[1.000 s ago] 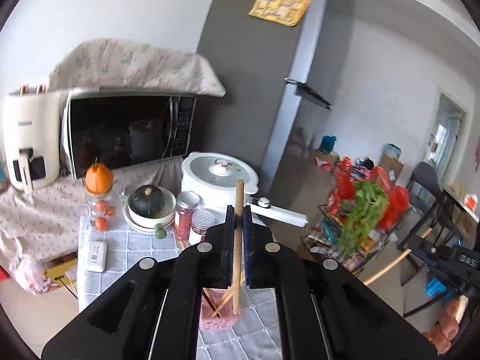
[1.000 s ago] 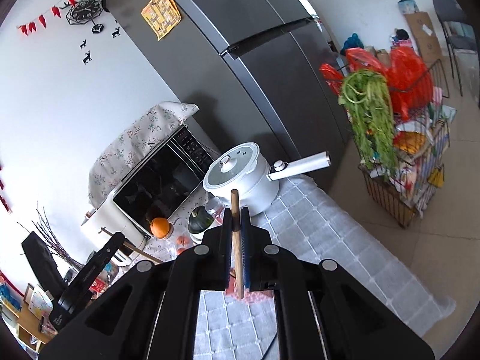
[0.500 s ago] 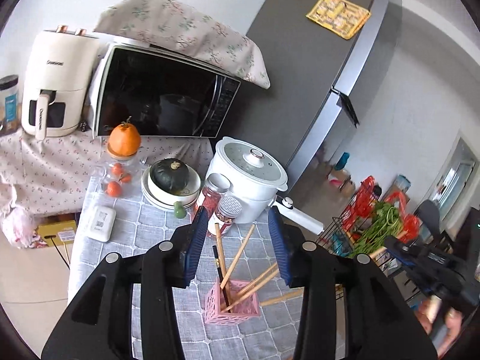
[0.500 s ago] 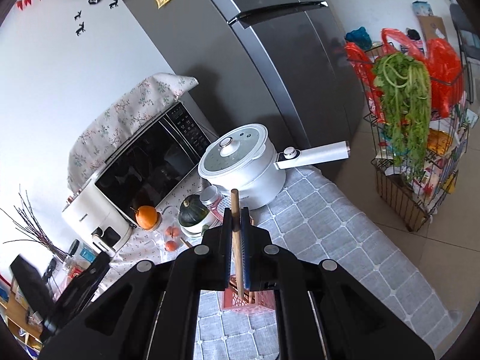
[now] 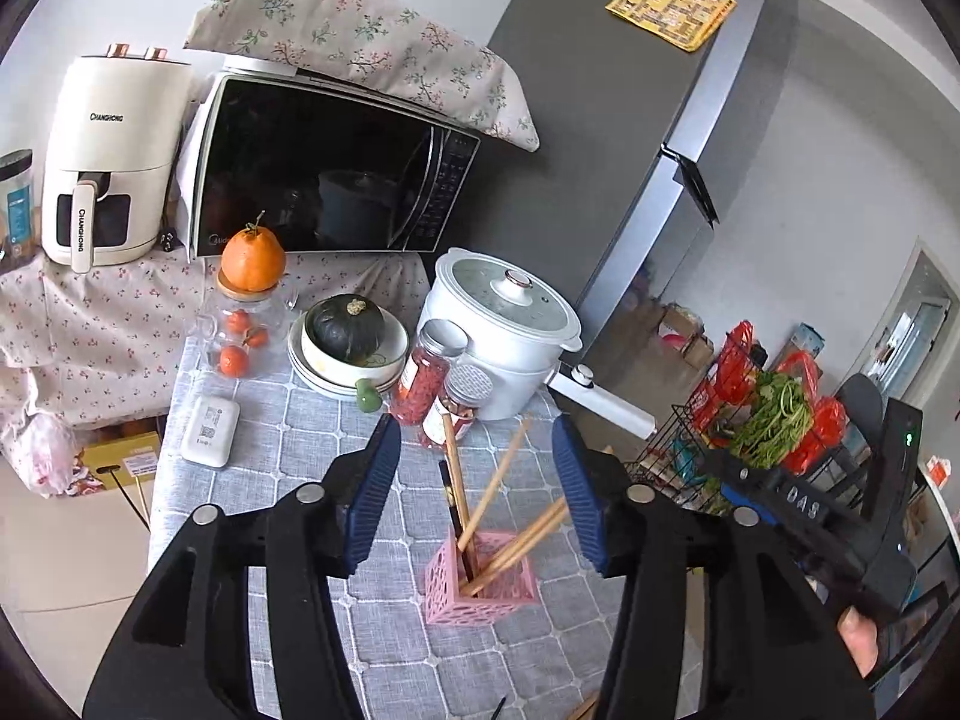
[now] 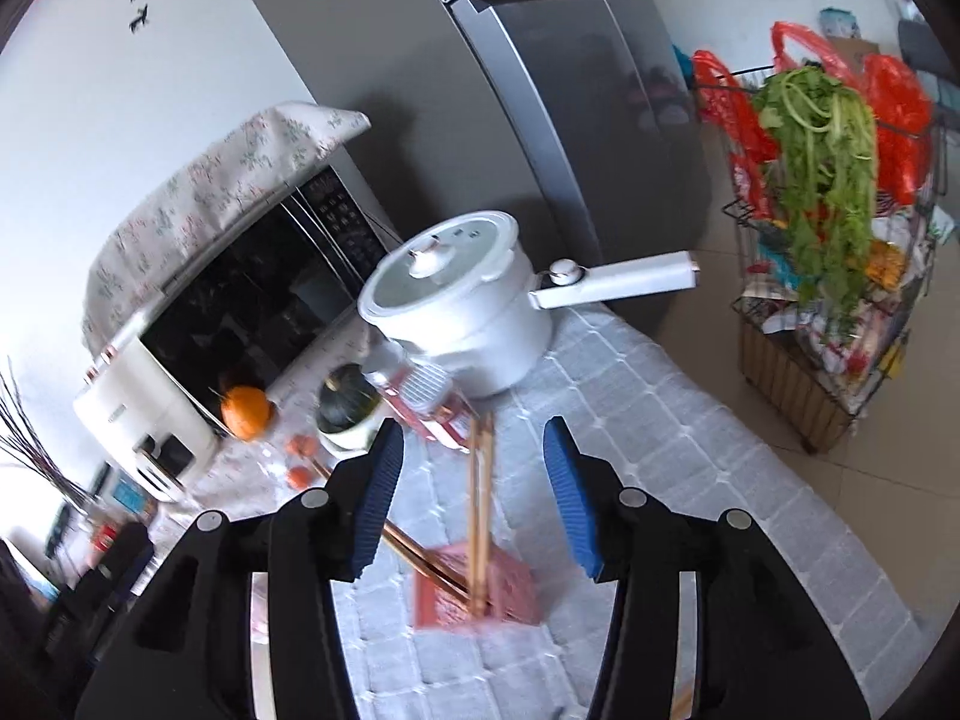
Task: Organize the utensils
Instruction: 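Carry both chopsticks to the pink holder and open both tools to drop them, then grasp the black chopstick with the left tool while the right tool reaches the pile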
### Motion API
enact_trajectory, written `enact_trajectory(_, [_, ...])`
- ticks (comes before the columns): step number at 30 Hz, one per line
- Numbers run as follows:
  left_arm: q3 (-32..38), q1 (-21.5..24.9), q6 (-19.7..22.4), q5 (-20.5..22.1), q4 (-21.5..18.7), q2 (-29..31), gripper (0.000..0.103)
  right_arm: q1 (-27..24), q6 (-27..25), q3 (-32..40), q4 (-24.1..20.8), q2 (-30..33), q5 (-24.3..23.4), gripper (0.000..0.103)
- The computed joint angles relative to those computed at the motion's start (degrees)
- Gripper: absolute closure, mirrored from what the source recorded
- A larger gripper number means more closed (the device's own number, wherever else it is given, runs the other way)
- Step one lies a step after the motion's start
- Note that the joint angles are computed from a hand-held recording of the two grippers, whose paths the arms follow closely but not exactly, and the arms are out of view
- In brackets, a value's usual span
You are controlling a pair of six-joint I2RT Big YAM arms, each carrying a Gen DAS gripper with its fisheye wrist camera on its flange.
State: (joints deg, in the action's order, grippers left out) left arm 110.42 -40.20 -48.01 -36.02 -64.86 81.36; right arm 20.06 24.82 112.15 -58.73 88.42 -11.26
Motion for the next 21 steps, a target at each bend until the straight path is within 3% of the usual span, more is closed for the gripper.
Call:
enact_trajectory(4, [2.1,-1.8,-0.2,-0.9,-2.5,1.7,0.034,-0.4,-1.8,-6.2,0.0,-4.4,1.3,0.044])
enact_trajectory(7, [3.7,-3.1,-1.0,-0.3,-5.3,3.4,0.026,-1.1,-2.4,-11.1,-0.6,-7.9,2.1,0.031])
enact_trajectory(13, [6.5,-5.1,-3.9,4.1,-13.0,8.3,0.008,-6.2,-1.0,-19.7,-6.2,-13.0,-2.7,0.021])
enact_trajectory(16, [7.4,-5.8,-4.3,8.0,-16.8,11.4,0.007,-9.7,-2.0,-23.4,-10.4,-14.1,-3.7,0.019])
enact_trajectory(19, [9.3,-5.7,-3.4,13.6,-21.6,15.5,0.007,-12.1,-4.9,-26.1,-13.2,-14.4,-1.8,0.009])
enact_trajectory(21, [9.6,-5.5,-2.1,16.8,-23.7,17.6,0.007,-13.5,-8.2,-28.3,-14.9,-14.7,0.5,0.008])
